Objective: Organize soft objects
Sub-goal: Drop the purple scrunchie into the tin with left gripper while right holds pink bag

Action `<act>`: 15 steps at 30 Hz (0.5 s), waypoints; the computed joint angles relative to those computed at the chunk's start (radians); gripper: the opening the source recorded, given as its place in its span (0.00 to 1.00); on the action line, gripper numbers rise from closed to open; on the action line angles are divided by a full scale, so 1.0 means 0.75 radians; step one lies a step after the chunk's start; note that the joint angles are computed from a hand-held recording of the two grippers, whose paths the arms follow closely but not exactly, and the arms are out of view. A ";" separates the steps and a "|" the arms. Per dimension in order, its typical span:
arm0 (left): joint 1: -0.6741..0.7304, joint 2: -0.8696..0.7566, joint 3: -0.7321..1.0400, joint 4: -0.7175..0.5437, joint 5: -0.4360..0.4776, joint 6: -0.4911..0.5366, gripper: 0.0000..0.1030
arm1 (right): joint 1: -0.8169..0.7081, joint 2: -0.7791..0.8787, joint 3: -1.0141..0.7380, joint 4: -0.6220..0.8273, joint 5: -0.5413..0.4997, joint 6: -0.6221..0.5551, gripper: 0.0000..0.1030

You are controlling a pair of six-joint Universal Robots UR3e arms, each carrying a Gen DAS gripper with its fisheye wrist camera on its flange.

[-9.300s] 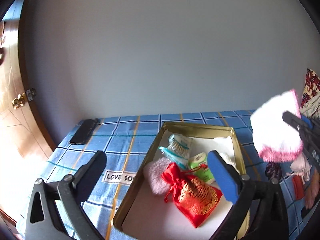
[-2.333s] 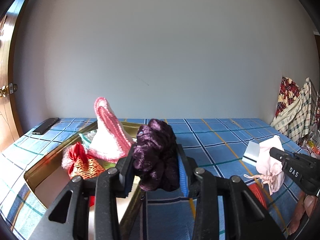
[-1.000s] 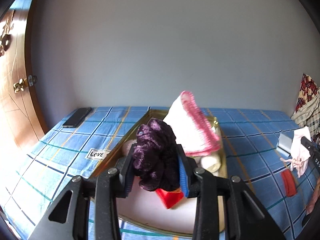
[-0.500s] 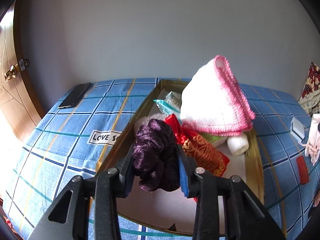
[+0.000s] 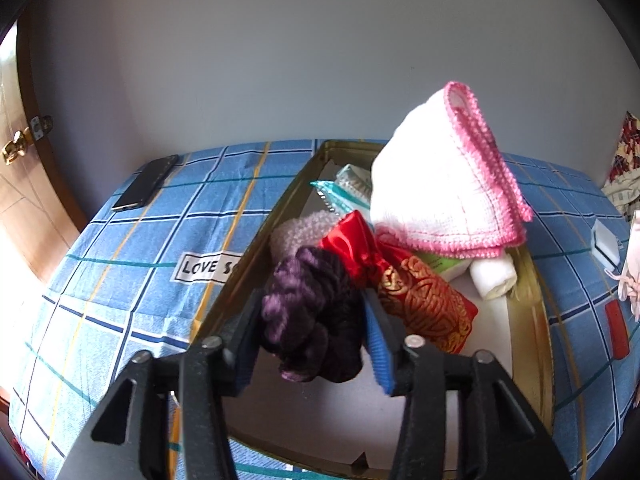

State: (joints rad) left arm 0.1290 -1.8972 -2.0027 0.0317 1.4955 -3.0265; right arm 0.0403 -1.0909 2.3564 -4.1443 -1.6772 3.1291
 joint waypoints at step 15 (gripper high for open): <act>0.092 0.204 -0.280 0.273 -0.017 -0.030 0.98 | 0.244 -0.003 -0.461 0.438 0.019 0.013 0.09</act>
